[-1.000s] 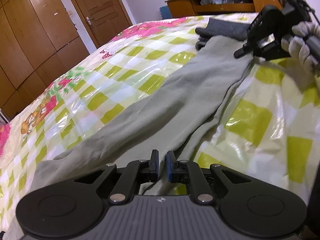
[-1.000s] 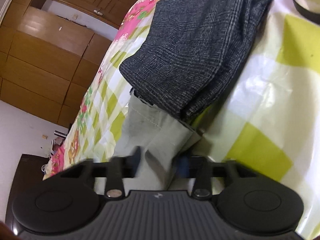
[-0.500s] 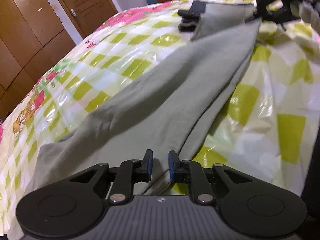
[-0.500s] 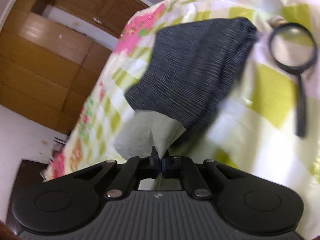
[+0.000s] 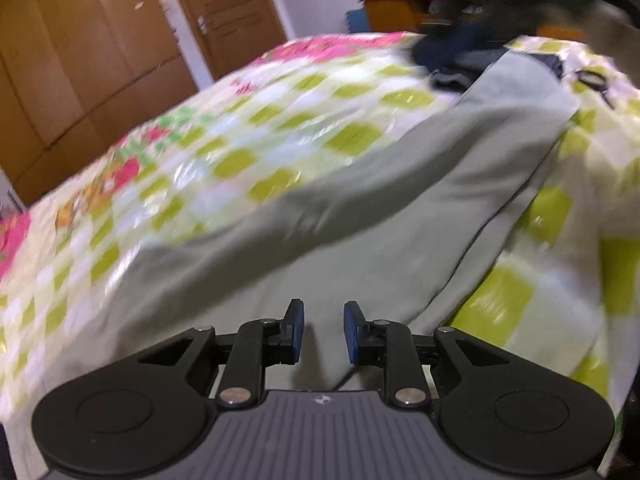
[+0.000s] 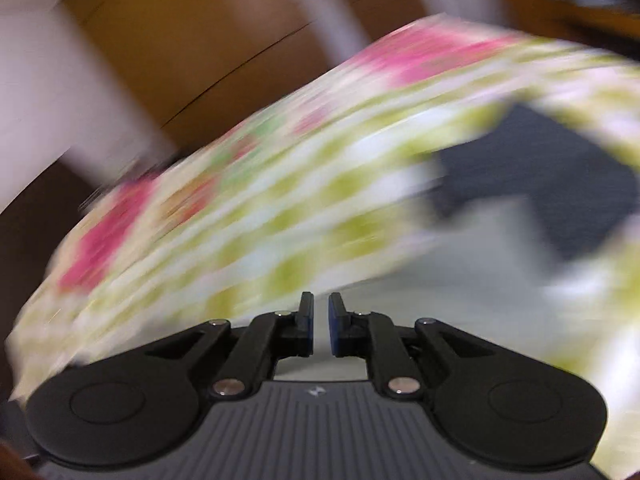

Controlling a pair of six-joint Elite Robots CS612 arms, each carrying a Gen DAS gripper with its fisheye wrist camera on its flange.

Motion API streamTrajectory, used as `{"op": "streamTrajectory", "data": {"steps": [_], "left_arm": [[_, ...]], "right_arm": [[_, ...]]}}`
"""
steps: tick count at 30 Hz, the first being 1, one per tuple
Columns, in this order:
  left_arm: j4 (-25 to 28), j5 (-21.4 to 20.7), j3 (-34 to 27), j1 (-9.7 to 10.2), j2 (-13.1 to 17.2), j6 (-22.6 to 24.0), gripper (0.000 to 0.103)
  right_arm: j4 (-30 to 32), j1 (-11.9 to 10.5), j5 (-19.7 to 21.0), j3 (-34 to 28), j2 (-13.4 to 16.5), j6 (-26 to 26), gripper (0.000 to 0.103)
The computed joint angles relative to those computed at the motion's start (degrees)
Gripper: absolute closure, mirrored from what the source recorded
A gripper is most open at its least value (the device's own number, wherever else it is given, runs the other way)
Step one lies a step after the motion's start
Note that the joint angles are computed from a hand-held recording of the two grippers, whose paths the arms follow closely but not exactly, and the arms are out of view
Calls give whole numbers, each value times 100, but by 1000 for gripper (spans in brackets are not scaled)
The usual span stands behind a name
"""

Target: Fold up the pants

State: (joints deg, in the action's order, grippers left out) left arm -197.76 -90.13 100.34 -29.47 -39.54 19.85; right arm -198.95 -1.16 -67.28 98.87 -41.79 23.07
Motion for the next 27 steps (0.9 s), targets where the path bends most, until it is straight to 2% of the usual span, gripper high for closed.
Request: {"op": "streamTrajectory", "data": {"steps": [2,3,5,8,10,13,15,16,17,18,22,25,27], "left_arm": [[39,-167,-13,80,31,-183,66],[-26,-203,-15,103,48,-196,66],[-167,-201,-12,120,80,-233,64],[-131,-576,-83,211,118,-500,64],[-195,-684,-102,238,151,-536,64],[-296,-815,-99,275,182,-648,64],[-321,-863,-123,289,207,-731,63],[-338,-870,-126,291,216,-770,63],[-351,-882,-130,293,224,-807,63],[-359,-894,-135,296,236,-837,63],[-337,-934,-189,306,286,-871,62],[-292,-1077,-248,346,322,-992,61],[-269,-1196,-303,383,349,-1106,60]], "right_arm": [[765,153,625,-773,343,-424,78],[1264,235,847,-1204,527,-778,78],[2187,361,1002,-1828,777,-1394,77],[3320,468,941,-2472,1028,-1921,75],[3875,501,857,-2620,1048,-2154,75],[4465,438,1333,-2564,976,-2284,75],[4558,431,1517,-2534,967,-2407,75],[4584,467,1354,-2555,965,-2484,80],[4683,503,1195,-2625,985,-2581,94],[4712,515,1112,-2689,1009,-2571,100],[4228,481,930,-2847,1121,-2043,101],[3835,527,328,-2864,1128,-1904,100],[3712,511,345,-2782,1078,-1912,95]]}}
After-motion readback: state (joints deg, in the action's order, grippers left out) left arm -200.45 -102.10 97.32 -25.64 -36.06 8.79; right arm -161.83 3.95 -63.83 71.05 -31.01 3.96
